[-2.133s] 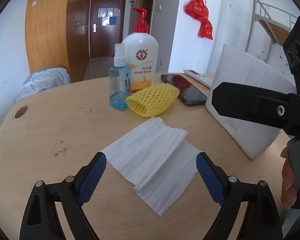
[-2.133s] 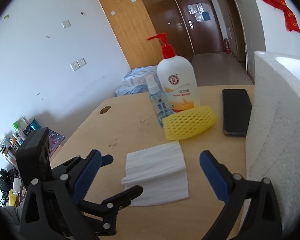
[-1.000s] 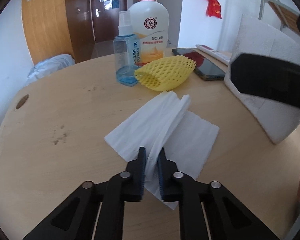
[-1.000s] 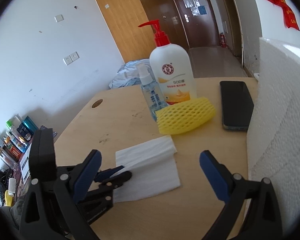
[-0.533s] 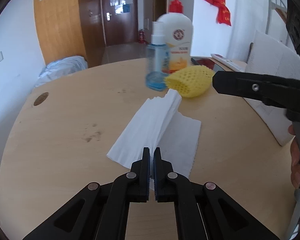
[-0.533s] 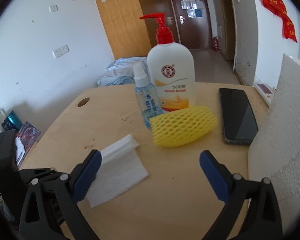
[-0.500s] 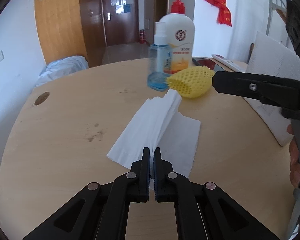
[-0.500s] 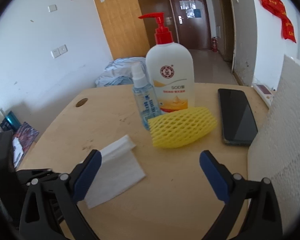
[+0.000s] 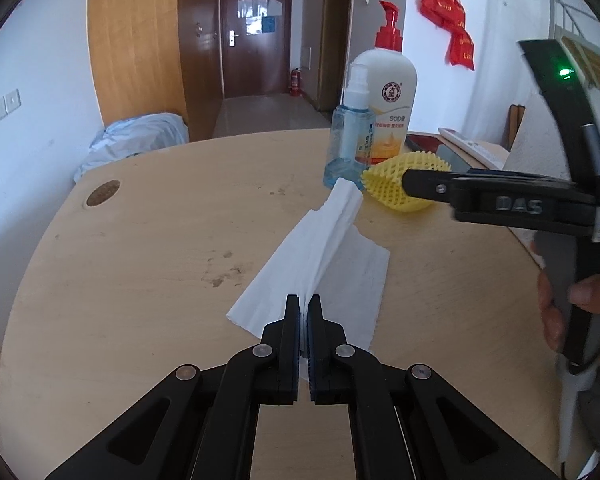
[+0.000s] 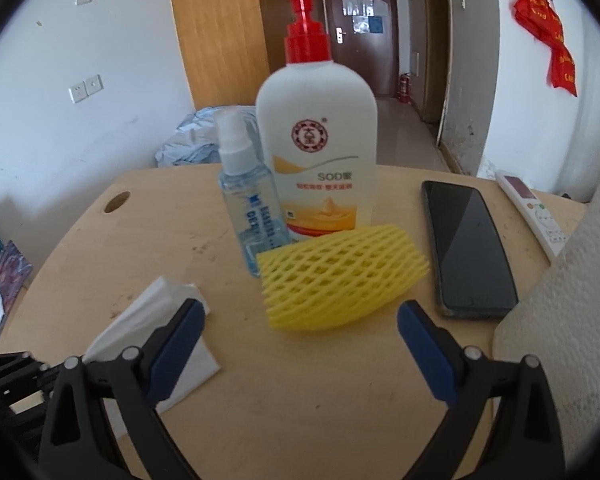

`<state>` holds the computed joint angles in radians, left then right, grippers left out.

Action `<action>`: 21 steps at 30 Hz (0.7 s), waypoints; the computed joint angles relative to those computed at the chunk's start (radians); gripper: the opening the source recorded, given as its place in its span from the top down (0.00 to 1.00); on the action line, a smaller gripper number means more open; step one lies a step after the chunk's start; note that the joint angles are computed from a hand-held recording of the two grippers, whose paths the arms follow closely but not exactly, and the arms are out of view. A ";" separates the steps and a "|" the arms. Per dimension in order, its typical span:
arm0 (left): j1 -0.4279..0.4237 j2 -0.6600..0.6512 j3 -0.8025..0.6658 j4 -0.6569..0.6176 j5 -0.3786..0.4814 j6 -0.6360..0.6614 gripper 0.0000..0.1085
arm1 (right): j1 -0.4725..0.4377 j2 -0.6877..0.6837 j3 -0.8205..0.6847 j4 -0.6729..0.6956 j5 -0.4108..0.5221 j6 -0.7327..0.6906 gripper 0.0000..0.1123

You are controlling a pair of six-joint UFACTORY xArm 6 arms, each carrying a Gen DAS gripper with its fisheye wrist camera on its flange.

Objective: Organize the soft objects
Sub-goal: 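Lift the tissue with the left tool while the right tool closes on the yellow foam net, then carry the tissue and yellow foam net with both tools to the foam box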

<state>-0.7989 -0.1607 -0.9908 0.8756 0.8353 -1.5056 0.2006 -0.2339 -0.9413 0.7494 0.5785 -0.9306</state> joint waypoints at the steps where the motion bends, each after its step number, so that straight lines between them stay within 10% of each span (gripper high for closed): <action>1: -0.003 -0.003 0.001 0.003 0.001 -0.003 0.97 | 0.006 0.006 -0.001 -0.021 -0.012 0.017 0.20; 12: -0.010 -0.027 0.019 0.023 -0.026 -0.015 0.97 | 0.023 0.059 -0.025 -0.146 -0.035 0.136 0.41; 21: -0.011 -0.033 0.024 0.030 -0.034 -0.022 0.97 | 0.025 0.066 -0.020 -0.221 -0.062 0.211 0.78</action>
